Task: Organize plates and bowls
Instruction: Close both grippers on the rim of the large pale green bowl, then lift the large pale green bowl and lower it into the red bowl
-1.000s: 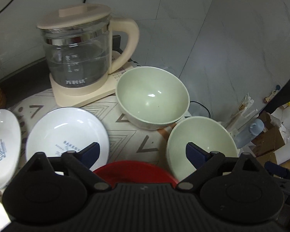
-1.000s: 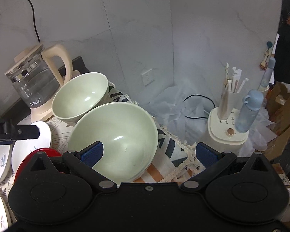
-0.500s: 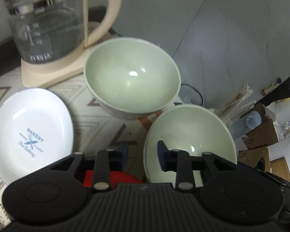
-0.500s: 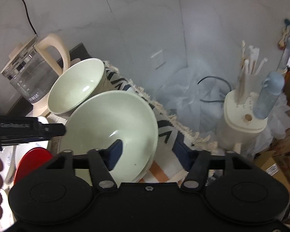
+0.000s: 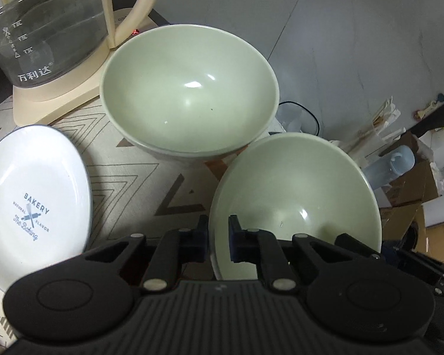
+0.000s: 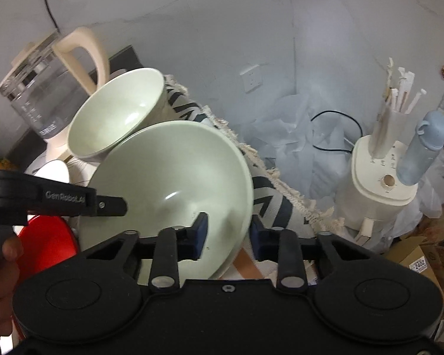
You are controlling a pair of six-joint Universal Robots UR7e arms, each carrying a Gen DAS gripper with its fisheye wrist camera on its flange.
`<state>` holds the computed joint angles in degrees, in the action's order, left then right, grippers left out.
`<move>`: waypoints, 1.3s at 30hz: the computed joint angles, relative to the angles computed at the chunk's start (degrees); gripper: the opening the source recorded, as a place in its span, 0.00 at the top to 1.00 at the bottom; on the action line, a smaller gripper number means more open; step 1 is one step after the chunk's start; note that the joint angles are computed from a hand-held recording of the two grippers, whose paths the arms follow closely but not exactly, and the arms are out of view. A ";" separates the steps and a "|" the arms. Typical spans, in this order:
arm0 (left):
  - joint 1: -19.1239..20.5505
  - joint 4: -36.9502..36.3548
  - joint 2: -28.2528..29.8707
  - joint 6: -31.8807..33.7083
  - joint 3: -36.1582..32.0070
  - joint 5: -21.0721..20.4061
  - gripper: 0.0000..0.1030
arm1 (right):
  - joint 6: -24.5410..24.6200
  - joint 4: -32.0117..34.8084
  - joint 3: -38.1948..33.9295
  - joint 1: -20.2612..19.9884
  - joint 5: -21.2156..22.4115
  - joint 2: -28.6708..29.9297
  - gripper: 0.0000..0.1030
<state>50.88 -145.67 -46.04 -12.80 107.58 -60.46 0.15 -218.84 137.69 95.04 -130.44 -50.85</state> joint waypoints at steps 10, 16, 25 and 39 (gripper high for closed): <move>-1.57 -2.64 -2.73 -2.28 1.75 -1.02 0.89 | -1.37 -4.87 1.77 0.29 1.95 -2.23 0.86; -2.73 -4.24 -6.14 -3.95 3.68 -0.89 0.89 | -2.57 -5.35 1.81 2.09 2.56 -4.08 0.86; -3.95 -5.58 -11.46 -6.73 7.43 0.28 0.89 | -3.98 -4.41 0.86 5.68 2.14 -5.06 0.86; -3.44 -3.75 -20.96 -10.52 13.30 1.47 0.89 | -3.16 -3.94 -0.74 11.70 1.02 -2.65 0.86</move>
<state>47.44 -149.42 -67.00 -23.32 120.87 -58.99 -3.01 -222.78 136.95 106.74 -129.42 -53.50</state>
